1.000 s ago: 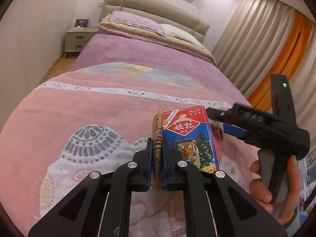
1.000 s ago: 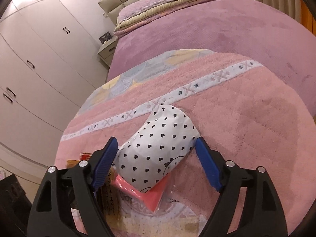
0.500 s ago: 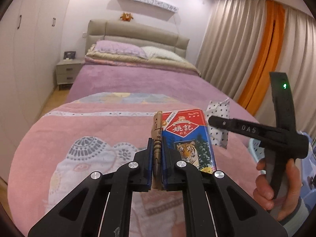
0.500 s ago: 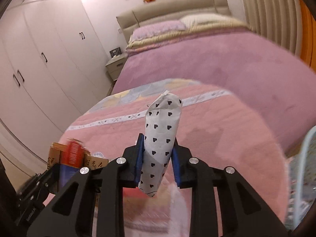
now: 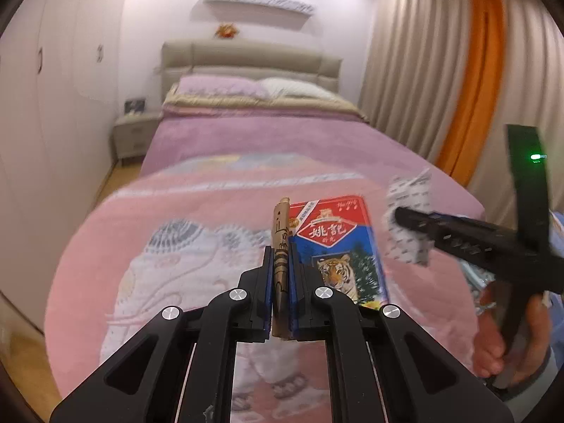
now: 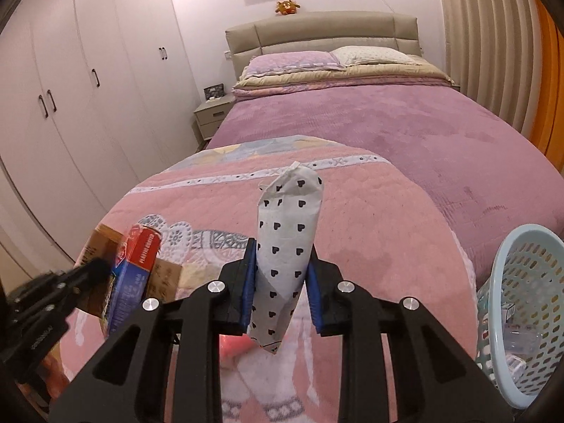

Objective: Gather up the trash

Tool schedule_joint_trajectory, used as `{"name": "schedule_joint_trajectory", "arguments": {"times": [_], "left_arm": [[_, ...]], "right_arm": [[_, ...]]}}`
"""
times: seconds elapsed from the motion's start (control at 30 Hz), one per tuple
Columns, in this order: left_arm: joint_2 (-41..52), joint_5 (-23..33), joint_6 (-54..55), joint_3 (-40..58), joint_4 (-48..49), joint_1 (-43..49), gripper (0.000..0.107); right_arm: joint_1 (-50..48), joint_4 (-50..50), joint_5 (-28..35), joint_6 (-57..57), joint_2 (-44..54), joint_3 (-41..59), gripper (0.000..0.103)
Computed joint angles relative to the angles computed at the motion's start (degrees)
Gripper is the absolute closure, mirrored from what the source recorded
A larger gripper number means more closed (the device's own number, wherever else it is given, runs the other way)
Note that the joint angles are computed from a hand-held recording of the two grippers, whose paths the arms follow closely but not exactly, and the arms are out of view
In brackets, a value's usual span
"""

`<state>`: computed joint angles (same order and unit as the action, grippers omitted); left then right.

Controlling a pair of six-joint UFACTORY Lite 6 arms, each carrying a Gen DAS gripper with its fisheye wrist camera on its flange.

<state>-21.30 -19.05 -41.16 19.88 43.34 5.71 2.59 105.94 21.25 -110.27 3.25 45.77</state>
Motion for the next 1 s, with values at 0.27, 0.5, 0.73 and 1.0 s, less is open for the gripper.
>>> {"name": "schedule_joint_trajectory", "arguments": {"times": [0.27, 0.5, 0.73, 1.0], "left_arm": [[18.26, -12.36, -29.61, 7.37, 31.9, 9.49, 0.094], [15.81, -11.84, -29.05, 5.11, 34.12, 16.04, 0.058], [-4.62, -18.34, -43.75, -2.33, 51.69, 18.01, 0.057], [3.9, 6.42, -39.12, -0.72, 33.53, -8.87, 0.069]], "right_arm": [[-3.92, -6.25, 2.46, 3.36, -4.15, -4.52, 0.08], [-6.43, -7.88, 4.87, 4.43, -5.27, -6.09, 0.08], [-7.75, -8.51, 6.85, 3.87, -5.93, -7.51, 0.08], [-10.54, -10.37, 9.1, 4.47, -6.7, -8.45, 0.08]]}}
